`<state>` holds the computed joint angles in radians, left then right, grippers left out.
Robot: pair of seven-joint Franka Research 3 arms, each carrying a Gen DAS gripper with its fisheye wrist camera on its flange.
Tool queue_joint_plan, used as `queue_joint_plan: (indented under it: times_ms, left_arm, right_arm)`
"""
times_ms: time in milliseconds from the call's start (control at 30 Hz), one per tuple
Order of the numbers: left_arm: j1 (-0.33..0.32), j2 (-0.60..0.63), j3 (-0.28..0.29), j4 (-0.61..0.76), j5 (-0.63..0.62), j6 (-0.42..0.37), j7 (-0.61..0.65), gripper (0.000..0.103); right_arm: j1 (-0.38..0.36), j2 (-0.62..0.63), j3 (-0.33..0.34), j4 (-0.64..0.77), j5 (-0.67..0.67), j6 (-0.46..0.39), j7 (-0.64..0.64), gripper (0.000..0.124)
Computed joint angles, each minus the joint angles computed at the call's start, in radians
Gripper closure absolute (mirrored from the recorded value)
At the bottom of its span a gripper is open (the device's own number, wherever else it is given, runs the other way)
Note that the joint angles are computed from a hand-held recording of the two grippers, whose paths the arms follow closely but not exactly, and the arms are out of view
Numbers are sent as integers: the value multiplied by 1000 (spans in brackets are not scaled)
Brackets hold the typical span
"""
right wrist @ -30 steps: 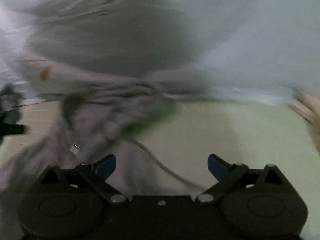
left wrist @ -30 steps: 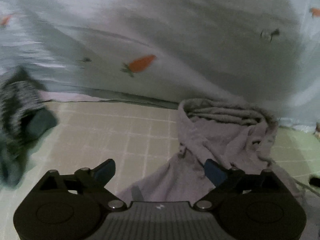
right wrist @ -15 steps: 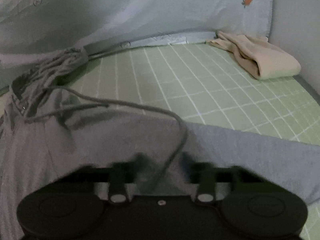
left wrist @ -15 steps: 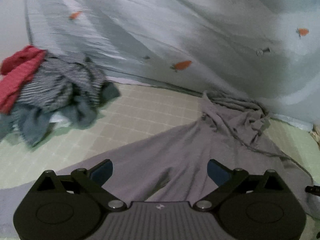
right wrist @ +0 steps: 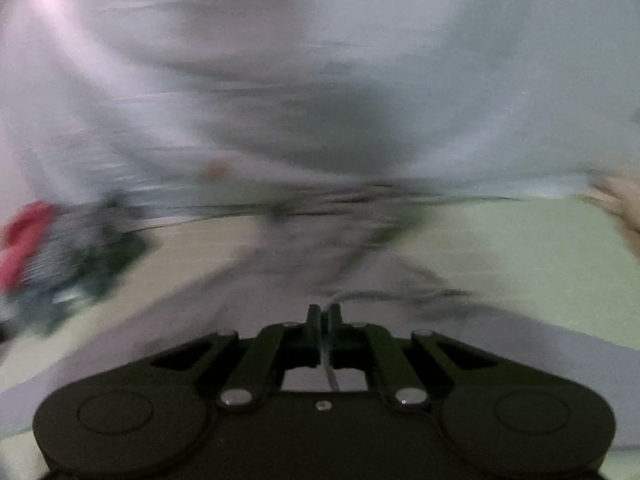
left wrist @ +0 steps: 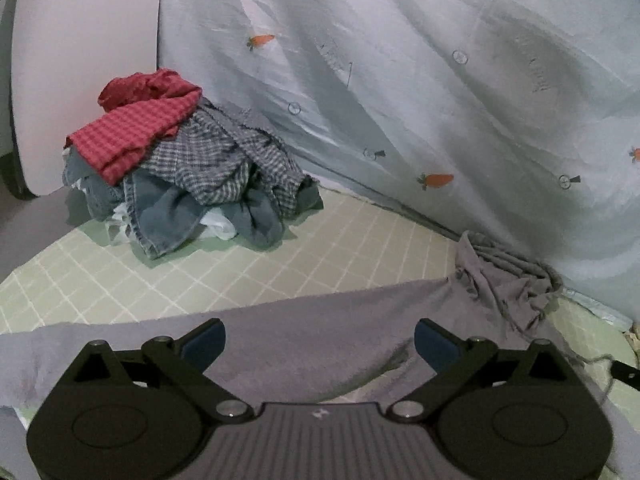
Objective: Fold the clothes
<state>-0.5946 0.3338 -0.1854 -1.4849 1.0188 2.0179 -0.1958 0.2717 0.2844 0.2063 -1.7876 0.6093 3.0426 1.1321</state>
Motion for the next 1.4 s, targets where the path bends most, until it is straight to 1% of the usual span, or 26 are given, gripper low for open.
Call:
queue_joint_plan:
  times_ms: [33,100,167,233,267,300,367,433,467,500,533,600,667,733,833,900,1033,1100,1200,1233,1267,1300,1333,1367,1400]
  left_arm:
    - [1,-12,0,-16,5,4,1,3]
    - [6,-31,-3,-43,5,5,2,3]
    - [20,-64,-8,-89,5,21,-8,3]
    - [37,-97,-15,-135,4,31,-17,3]
    - [45,-112,-20,-157,4,34,-22,3]
    - [54,-127,-25,-178,3,37,-27,3]
    - [75,-156,-34,-223,-7,48,-42,3]
    - [97,-181,-43,-265,-24,64,-59,3]
    - [107,-192,-47,-284,-33,72,-68,3]
    - [116,-200,-51,-298,-42,78,-76,3]
    - [125,-208,-55,-312,-51,84,-83,3]
    - [137,-214,-62,-325,-63,83,-90,3]
    - [144,-213,-67,-325,-68,73,-92,3]
    - [148,-206,-69,-317,-71,66,-97,3]
    - [150,-180,-66,-286,-77,52,-98,3]
    - [148,-153,-62,-253,-88,34,-83,3]
    - [136,-76,-46,-158,-123,2,-28,3]
    - [130,-32,-34,-104,-145,-2,6,3]
    - [122,35,-14,-16,-179,4,69,2]
    - [117,55,-8,9,-185,9,100,2]
    - [112,74,-2,34,-191,13,132,2]
    - [108,94,5,60,-198,17,165,3]
    - [103,114,11,87,-205,20,198,3]
    - [96,127,18,105,-207,19,231,2]
    - [90,140,24,122,-208,19,265,2]
  right_arm:
    - [-27,-12,57,-14,47,-27,-62,121]
    - [-26,-29,103,-36,113,-96,-146,121]
    - [21,-34,73,-54,88,-200,-99,121]
    - [86,-32,11,-63,-21,-286,7,119]
    - [121,-32,-24,-69,-97,-300,74,119]
    - [148,-34,-52,-78,-160,-296,137,112]
    - [169,-46,-81,-104,-215,-251,233,74]
    - [190,-52,-119,-123,-289,-189,353,65]
    - [203,-54,-142,-130,-336,-161,423,58]
    - [216,-52,-167,-130,-387,-145,493,53]
    - [229,-48,-194,-128,-441,-134,565,44]
    - [244,-35,-241,-115,-529,-117,697,39]
    - [229,-3,-267,-76,-551,-111,807,30]
    - [214,35,-292,-29,-560,-114,912,27]
    - [176,107,-305,59,-540,-123,1019,27]
    - [153,175,-314,154,-521,-154,1080,29]
    - [70,321,-280,354,-440,-212,1151,33]
    - [45,390,-275,451,-413,-240,1187,34]
    - [8,472,-246,564,-368,-246,1219,35]
    - [3,497,-246,604,-366,-265,1228,43]
    - [1,522,-247,645,-368,-289,1236,65]
    - [-3,549,-249,690,-371,-314,1246,76]
    - [-3,570,-254,729,-382,-347,1252,90]
    - [-3,592,-260,771,-396,-385,1257,99]
    - [-2,604,-263,791,-407,-396,1259,103]
